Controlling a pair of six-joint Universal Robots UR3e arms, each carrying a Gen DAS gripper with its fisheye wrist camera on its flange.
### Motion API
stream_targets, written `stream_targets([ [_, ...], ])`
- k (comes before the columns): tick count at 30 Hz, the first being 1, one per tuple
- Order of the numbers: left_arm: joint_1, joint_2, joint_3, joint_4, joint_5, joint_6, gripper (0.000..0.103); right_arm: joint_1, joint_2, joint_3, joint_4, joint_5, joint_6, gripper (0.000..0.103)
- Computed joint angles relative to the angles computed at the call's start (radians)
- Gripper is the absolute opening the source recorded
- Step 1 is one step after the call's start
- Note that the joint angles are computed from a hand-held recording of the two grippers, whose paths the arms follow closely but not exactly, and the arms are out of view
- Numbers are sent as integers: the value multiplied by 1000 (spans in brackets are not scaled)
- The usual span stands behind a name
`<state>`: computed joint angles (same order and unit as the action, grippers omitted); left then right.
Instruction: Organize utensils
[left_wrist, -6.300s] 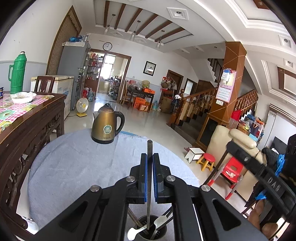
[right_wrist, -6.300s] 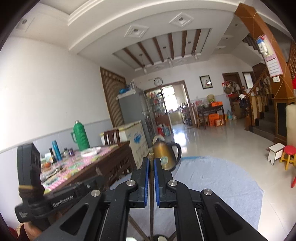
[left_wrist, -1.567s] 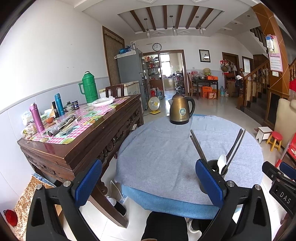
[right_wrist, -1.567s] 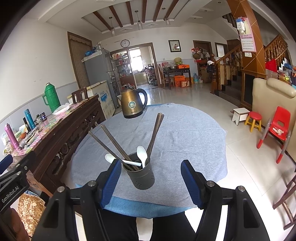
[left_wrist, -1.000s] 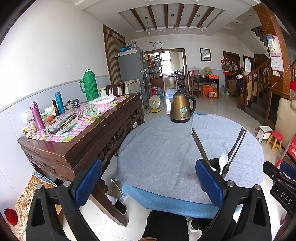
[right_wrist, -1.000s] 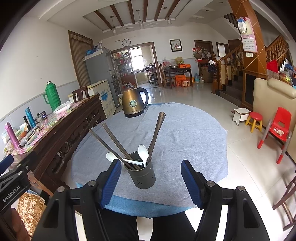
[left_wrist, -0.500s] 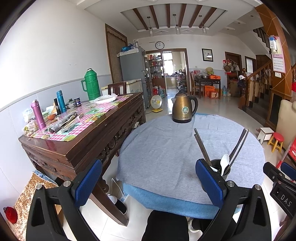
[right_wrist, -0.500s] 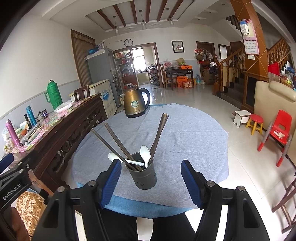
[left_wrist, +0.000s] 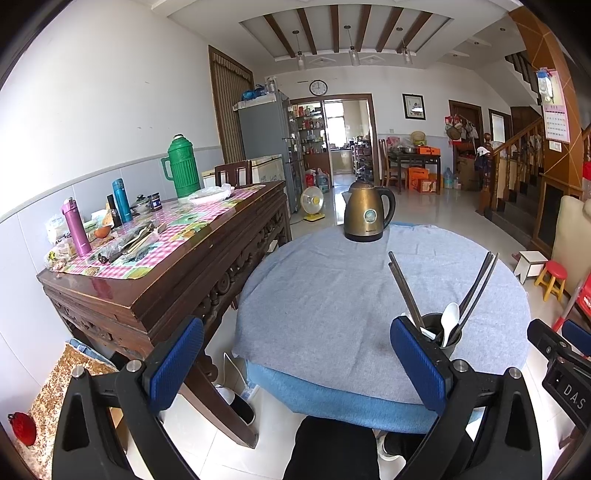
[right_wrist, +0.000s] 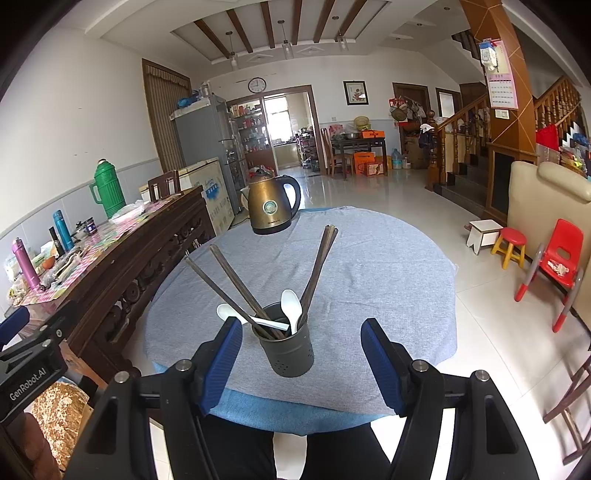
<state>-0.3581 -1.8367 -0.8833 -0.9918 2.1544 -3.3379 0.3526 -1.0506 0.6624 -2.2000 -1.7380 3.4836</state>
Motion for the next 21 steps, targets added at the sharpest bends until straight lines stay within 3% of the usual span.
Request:
stream_targets([
  [21, 15, 17, -41, 1, -18, -12, 101, 11, -9, 21, -10, -9, -14, 71],
])
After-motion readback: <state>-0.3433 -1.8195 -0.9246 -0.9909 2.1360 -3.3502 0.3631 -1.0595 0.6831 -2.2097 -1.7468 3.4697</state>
